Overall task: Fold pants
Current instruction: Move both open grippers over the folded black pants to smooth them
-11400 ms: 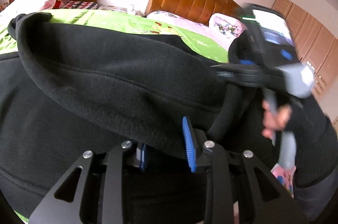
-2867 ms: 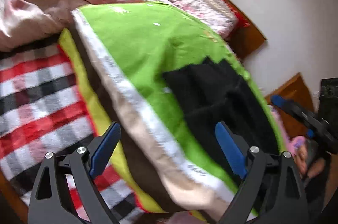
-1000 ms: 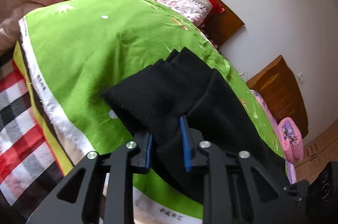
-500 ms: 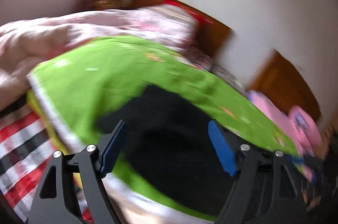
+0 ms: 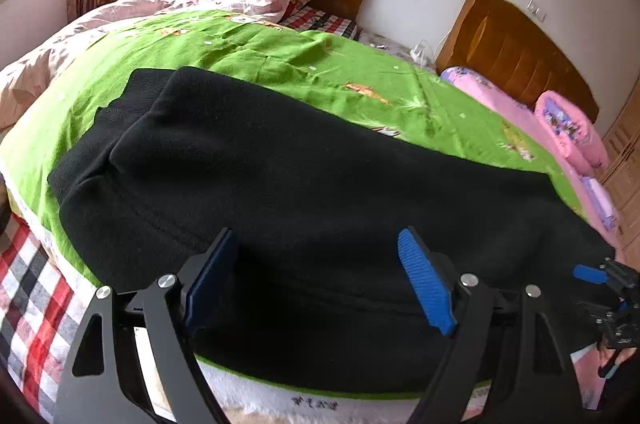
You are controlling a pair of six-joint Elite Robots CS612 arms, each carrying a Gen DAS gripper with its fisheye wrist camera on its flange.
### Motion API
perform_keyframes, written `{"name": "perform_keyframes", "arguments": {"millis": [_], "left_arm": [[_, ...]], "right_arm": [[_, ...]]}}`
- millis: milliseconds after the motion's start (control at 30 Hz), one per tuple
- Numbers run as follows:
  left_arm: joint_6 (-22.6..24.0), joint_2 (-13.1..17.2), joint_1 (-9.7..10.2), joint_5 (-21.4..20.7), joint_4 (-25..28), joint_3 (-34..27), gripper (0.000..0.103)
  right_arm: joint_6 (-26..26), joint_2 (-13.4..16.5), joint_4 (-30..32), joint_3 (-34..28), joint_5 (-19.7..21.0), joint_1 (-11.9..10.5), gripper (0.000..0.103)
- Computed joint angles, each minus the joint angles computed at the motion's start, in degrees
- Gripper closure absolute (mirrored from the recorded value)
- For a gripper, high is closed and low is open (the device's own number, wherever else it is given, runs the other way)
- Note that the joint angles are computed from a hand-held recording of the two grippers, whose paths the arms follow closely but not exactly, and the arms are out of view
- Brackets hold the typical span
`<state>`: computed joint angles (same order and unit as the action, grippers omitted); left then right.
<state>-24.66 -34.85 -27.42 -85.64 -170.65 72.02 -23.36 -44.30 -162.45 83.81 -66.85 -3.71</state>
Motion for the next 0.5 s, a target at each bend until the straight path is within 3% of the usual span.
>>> {"name": "perform_keyframes", "arguments": {"millis": [133,200,233,300,400,500], "left_arm": [[5.44,0.76,-1.85,7.57,3.86,-1.49,0.011],[6.51,1.06,-2.80,11.82,7.01,-2.63,0.010],[6.32,0.92,-2.83,11.60,8.47,-3.11,0.012],[5.77,0.57,-2.36,4.73,6.39,-3.91,0.012],[9.61,1.14,-2.77,2.09,6.09,-7.50,0.012],[15.44,4.36,-2.76,-8.08,16.30,-16.72,0.012]], "right_arm": [[-2.38,0.84,4.39,-0.95,-3.62,0.99,0.037],[-1.91,0.01,4.25,0.43,-0.87,0.16,0.036],[-2.26,-0.40,5.04,0.75,-0.12,-0.20,0.037],[-2.27,-1.34,4.30,1.91,0.68,-1.06,0.037],[1.21,-1.66,0.74,2.56,-0.27,-1.95,0.036],[5.26,-1.46,-1.11,2.15,0.98,-2.88,0.036]]}}
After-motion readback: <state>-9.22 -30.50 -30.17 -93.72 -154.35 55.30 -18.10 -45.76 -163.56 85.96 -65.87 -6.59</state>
